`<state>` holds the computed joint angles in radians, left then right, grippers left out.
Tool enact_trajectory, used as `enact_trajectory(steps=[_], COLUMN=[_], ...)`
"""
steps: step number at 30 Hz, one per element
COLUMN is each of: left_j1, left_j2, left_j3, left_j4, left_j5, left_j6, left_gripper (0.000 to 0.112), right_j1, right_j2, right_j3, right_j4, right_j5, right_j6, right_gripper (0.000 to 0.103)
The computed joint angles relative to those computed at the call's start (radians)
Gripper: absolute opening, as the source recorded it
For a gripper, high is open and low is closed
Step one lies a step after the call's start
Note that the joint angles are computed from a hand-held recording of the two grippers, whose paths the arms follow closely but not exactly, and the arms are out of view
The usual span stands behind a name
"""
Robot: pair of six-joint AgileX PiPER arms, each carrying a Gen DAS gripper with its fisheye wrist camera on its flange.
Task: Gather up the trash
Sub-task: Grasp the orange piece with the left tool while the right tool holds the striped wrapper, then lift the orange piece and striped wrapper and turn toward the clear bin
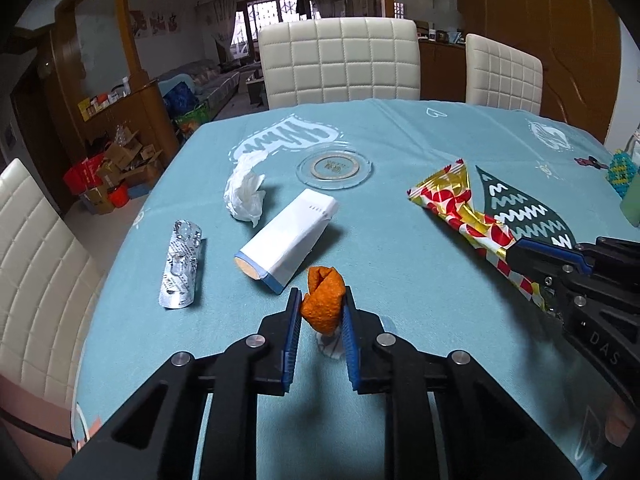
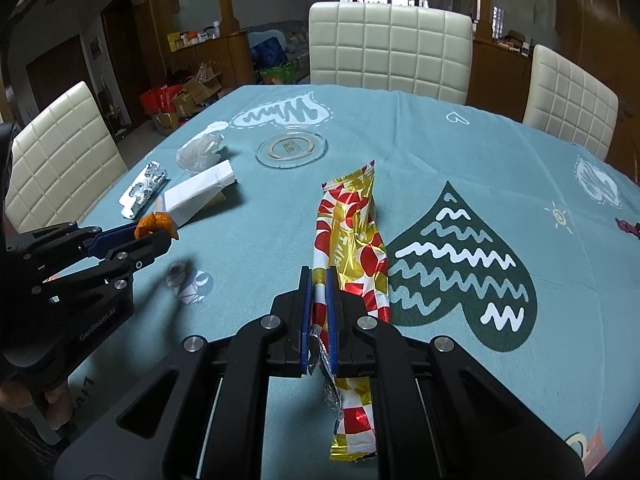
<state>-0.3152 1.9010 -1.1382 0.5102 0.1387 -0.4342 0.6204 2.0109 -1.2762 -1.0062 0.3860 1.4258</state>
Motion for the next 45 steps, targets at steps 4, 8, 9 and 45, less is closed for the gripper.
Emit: enact_trajectory(steps=[4, 8, 9, 45], left_j1=[-0.006, -0.019, -0.024, 0.131], left_j2=[-0.054, -0.112, -0.13, -0.502], left_j3=[0.049, 0.098, 0.11, 0.424], left_j4=[0.112, 0.269, 0.317, 0.672], left_j5=[0.0, 0.009, 0.016, -0.073], left_j6=[-0.108, -0.267, -0.315, -0.651], left_gripper=[0.019, 0.019, 0.019, 0.019], right_j1=[0.026, 0.057, 0.065, 0.351], right_j2=[-0.046, -0.093, -0.107, -0.147], right_j3=[0.055, 0.108, 0.123, 0.007], right_j4=[-0.084, -0.188, -0.218, -0.156], right_j5=[-0.004, 0.002, 0.001, 0.206], right_j6=[0.111, 0.231, 0.264, 0.12], right_gripper=[0.008, 0.008, 0.008, 0.008])
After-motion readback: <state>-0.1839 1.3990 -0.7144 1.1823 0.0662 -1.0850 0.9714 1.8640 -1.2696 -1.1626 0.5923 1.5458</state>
